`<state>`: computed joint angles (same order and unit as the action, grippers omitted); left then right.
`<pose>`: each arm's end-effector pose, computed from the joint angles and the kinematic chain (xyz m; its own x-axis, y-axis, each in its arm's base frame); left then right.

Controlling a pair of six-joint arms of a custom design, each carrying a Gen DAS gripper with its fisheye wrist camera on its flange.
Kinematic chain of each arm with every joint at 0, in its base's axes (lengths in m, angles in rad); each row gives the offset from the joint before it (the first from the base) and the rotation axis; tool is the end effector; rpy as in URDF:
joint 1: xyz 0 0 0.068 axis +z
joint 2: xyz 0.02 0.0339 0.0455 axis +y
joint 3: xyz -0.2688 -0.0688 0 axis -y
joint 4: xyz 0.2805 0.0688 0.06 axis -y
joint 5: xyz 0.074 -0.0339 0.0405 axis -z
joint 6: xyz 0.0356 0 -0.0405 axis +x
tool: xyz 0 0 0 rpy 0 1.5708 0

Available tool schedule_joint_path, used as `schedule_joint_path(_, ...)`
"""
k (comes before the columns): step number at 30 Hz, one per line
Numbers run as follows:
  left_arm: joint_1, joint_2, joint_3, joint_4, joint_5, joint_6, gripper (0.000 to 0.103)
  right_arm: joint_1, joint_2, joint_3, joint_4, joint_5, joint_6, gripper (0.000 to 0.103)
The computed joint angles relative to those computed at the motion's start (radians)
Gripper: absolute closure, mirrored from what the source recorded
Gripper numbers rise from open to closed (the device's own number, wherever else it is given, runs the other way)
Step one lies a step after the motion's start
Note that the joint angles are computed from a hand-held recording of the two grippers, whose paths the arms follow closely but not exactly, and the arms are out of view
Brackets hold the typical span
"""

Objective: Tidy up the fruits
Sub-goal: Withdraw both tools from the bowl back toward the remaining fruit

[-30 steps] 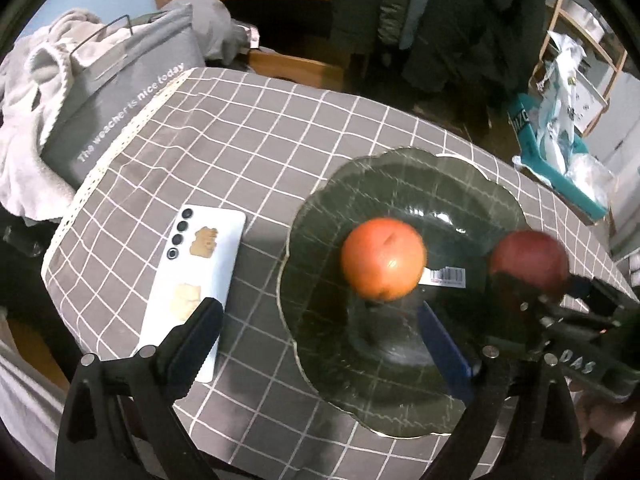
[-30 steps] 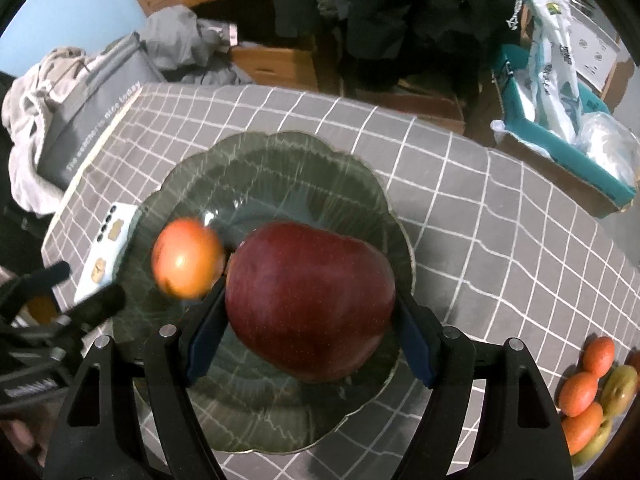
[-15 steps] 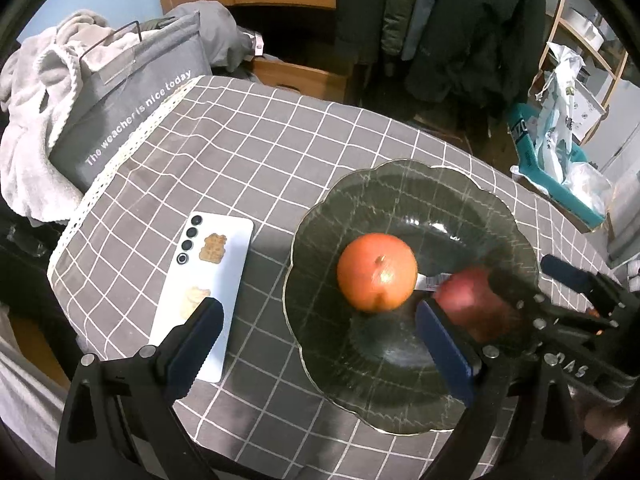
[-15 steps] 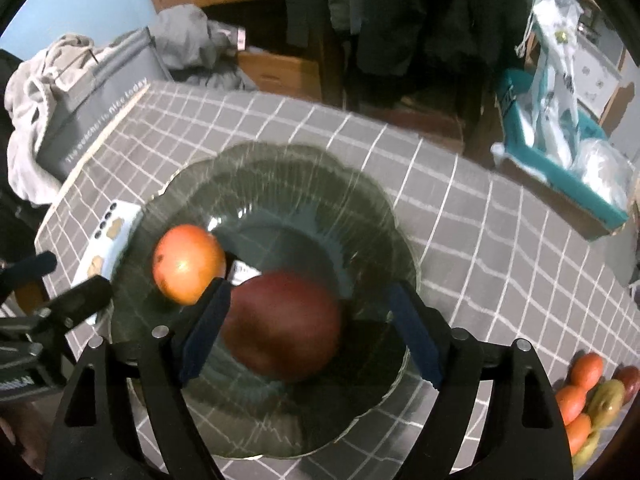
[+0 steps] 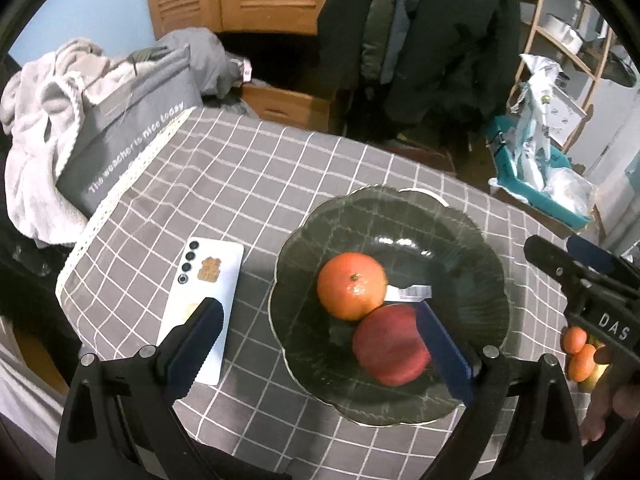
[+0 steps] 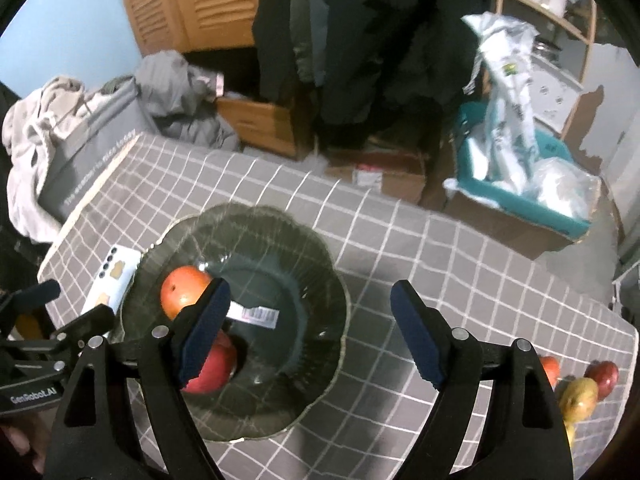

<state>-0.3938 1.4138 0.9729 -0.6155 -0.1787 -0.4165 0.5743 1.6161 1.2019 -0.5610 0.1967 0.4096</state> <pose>0.2895 -0.1134 0.2186 -0.8553 -0.0757 -0.5125 -0.0538 0.9969 -0.0575 0.3179 0.1974 0.2339 -0.8130 -0.0609 -0.5790 -0.1275 0.9890 0.0750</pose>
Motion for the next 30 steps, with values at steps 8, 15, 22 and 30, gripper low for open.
schedule_joint_path(8, -0.067, -0.062, 0.026, -0.024, -0.043, 0.008, 0.005, 0.010, -0.131, -0.028, -0.034, 0.092, -0.021, 0.020)
schedule_joint_path(15, -0.105, -0.114, 0.055, -0.034, -0.049, 0.000, 0.005, 0.016, -0.256, -0.056, -0.064, 0.150, -0.026, 0.017)
schedule_joint_path(22, -0.154, -0.152, 0.083, -0.033, -0.071, -0.006, 0.001, 0.021, -0.380, -0.083, -0.108, 0.197, -0.025, 0.014)
schedule_joint_path(30, -0.228, -0.176, 0.120, -0.040, -0.109, -0.011, 0.001, 0.017, -0.535, -0.123, -0.167, 0.248, -0.030, 0.012)
